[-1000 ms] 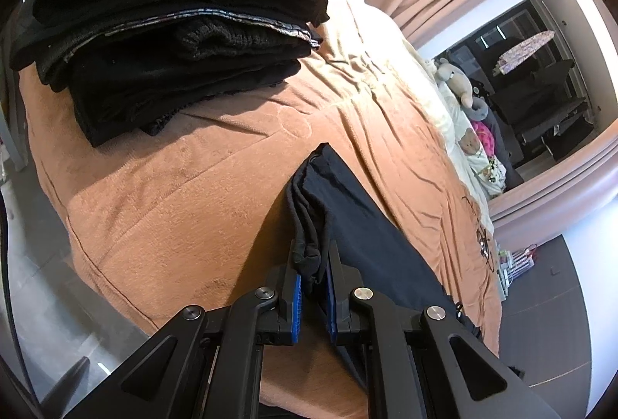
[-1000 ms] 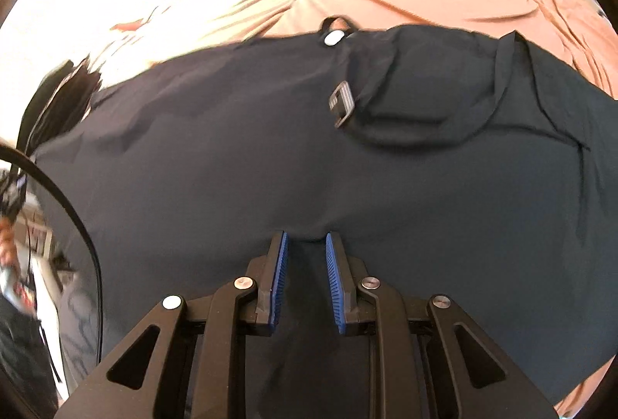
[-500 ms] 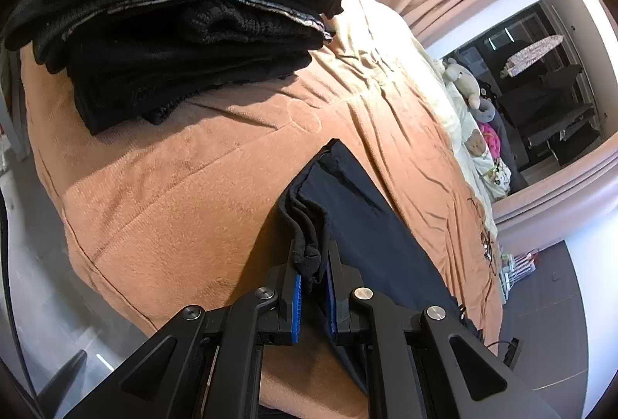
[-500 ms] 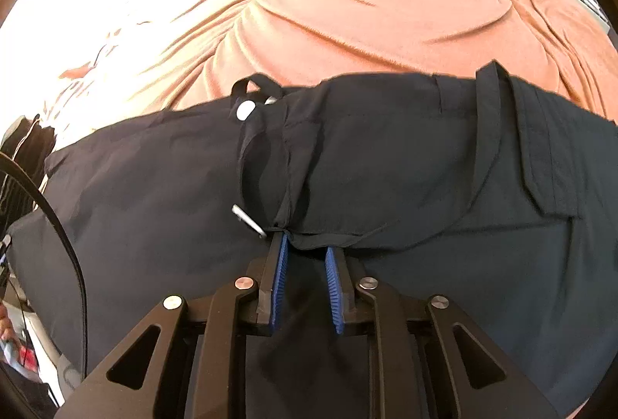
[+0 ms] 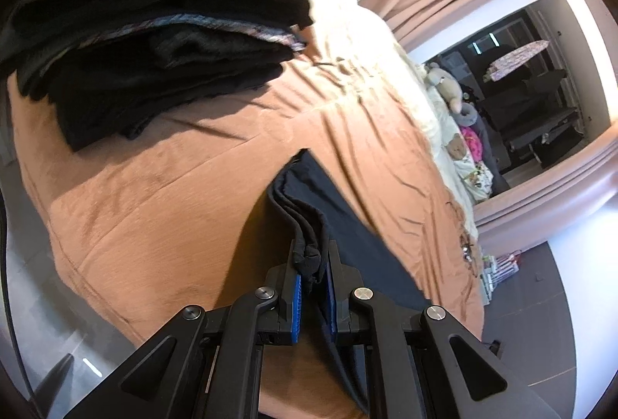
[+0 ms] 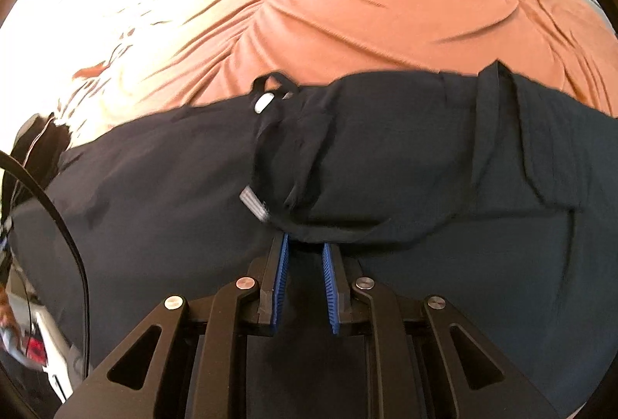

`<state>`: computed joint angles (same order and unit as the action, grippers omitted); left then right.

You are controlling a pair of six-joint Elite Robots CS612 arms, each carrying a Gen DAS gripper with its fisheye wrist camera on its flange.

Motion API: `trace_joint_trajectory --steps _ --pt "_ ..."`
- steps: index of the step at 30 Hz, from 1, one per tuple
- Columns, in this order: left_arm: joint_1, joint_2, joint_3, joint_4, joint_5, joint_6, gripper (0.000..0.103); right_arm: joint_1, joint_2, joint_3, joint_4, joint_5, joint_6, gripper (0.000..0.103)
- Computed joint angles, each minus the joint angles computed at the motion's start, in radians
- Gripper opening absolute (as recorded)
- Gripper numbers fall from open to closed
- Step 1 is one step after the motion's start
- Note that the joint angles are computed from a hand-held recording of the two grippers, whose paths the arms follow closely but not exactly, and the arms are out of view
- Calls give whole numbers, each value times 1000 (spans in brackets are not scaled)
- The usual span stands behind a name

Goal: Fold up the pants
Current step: 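Lift the pants with both tools and fold the left-held edge over toward the right tool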

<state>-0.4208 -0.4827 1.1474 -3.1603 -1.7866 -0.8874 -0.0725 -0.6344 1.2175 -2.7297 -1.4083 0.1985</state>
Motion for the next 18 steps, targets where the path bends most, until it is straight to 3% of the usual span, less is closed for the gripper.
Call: trace_joint_trajectory --steps 18 --pt "-49 -10 -192 32 -51 194 11 1 -104 263 -147 140 -20 13"
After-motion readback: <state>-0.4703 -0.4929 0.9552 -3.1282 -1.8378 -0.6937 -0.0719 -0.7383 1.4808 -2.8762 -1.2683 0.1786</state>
